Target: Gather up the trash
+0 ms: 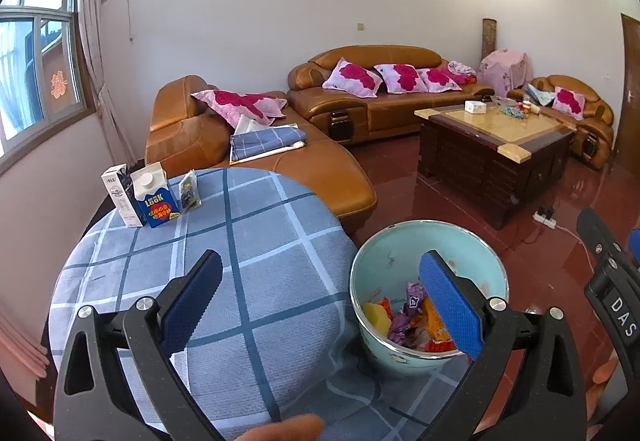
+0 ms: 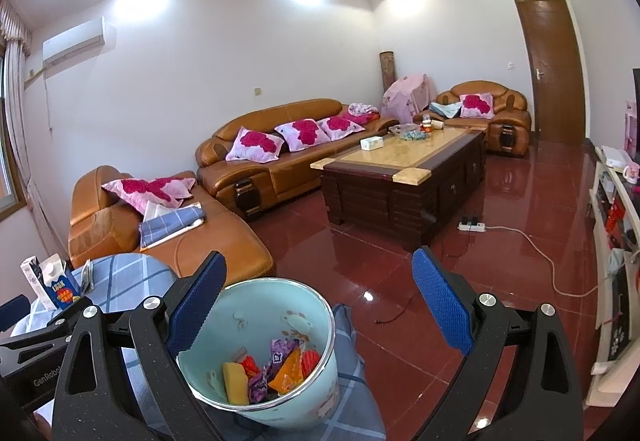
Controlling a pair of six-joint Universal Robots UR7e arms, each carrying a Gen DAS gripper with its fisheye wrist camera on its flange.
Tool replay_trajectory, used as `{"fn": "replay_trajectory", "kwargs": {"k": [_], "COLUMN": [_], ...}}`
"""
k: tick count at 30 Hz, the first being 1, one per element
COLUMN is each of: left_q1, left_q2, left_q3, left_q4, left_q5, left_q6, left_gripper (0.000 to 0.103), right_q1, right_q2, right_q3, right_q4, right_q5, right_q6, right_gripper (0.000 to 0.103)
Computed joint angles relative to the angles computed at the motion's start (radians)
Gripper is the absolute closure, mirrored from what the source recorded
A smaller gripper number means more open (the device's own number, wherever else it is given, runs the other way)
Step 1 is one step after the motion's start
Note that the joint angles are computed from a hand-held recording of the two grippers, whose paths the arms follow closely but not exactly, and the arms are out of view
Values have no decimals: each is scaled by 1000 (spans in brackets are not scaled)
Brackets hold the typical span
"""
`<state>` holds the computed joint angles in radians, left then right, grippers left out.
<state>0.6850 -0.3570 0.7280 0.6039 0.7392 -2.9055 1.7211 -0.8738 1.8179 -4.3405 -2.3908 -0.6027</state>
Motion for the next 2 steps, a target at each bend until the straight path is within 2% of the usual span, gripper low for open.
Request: {"fn": "replay_trajectory", "kwargs": {"k": [2], "left_q1": [3], "left_q2": [6], "left_q3": [-13], "left_q4": [14], "left_q5": [-7], "left_q6": [-10], "left_gripper": [6], "right_q1": [1], "right_q2": [4], "right_q3": [0], "right_q4": [12], "right_q5": [-7], "right_q6": [9], "right_gripper": [11]}}
